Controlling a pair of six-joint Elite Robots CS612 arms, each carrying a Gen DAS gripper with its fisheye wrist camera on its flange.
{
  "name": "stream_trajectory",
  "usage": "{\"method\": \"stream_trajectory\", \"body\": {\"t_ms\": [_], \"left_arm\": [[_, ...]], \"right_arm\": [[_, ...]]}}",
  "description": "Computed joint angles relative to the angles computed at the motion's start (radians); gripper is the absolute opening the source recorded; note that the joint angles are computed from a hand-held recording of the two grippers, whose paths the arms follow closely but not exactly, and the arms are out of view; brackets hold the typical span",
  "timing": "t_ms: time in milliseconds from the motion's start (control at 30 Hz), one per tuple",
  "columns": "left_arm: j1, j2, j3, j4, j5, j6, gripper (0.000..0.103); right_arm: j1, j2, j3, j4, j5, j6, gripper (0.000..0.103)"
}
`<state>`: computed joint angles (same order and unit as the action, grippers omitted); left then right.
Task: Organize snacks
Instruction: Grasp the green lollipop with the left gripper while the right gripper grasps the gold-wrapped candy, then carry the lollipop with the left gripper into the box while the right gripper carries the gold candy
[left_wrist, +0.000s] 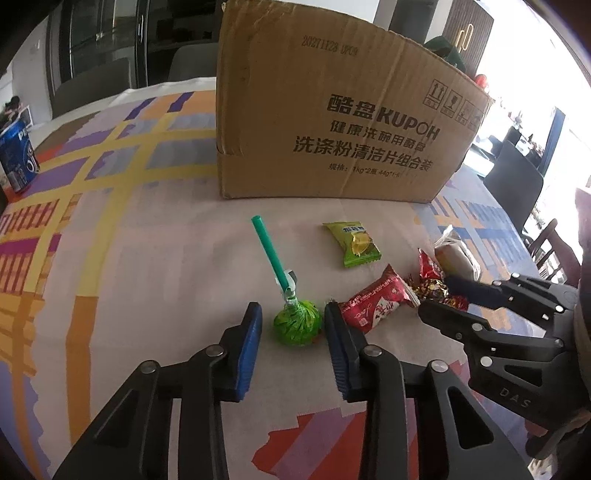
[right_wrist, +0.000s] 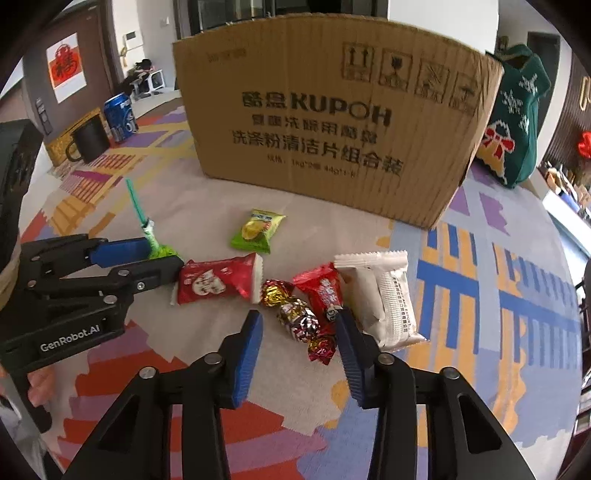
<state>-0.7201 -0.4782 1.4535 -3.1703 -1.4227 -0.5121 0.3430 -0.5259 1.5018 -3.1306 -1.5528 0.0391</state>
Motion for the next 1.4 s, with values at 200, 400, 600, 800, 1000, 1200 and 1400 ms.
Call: {"method": "stream_trajectory", "body": {"t_ms": [200, 400, 600, 800, 1000, 1200, 1400], "left_arm": [[0.003, 0.004, -0.005, -0.005, -0.016, 0.004, 0.027], [-0.002, -0.007, 0.013, -0.028, -0.007, -0.010, 0.027], [-0.017, -0.033, 0.047, -0.062, 0.029, 0.002, 0.027], [-0.027, -0.058, 0.075, -0.100, 0.042, 0.007, 0.027], [-0.035, -0.084, 0.095, -0.130, 0.069, 0.018, 0.027], [-0.036, -0.107, 0.096, -0.151, 0.097, 0.034, 0.027], [-0.036, -0.123, 0.085, -0.163, 0.118, 0.056, 0.027]], "right_arm": [[0.001, 0.000, 0.001, 0.009, 0.002, 0.003, 0.018], [0.004, -0.005, 0.015, -0.027, 0.007, 0.030, 0.016], [0.005, -0.021, 0.042, -0.075, 0.011, 0.052, 0.016], [0.004, -0.048, 0.078, -0.140, 0.014, 0.070, 0.016], [0.008, -0.071, 0.104, -0.196, 0.005, 0.074, 0.016], [0.009, -0.092, 0.114, -0.241, -0.001, 0.076, 0.016], [0.005, -0.110, 0.117, -0.283, -0.009, 0.075, 0.016]]}}
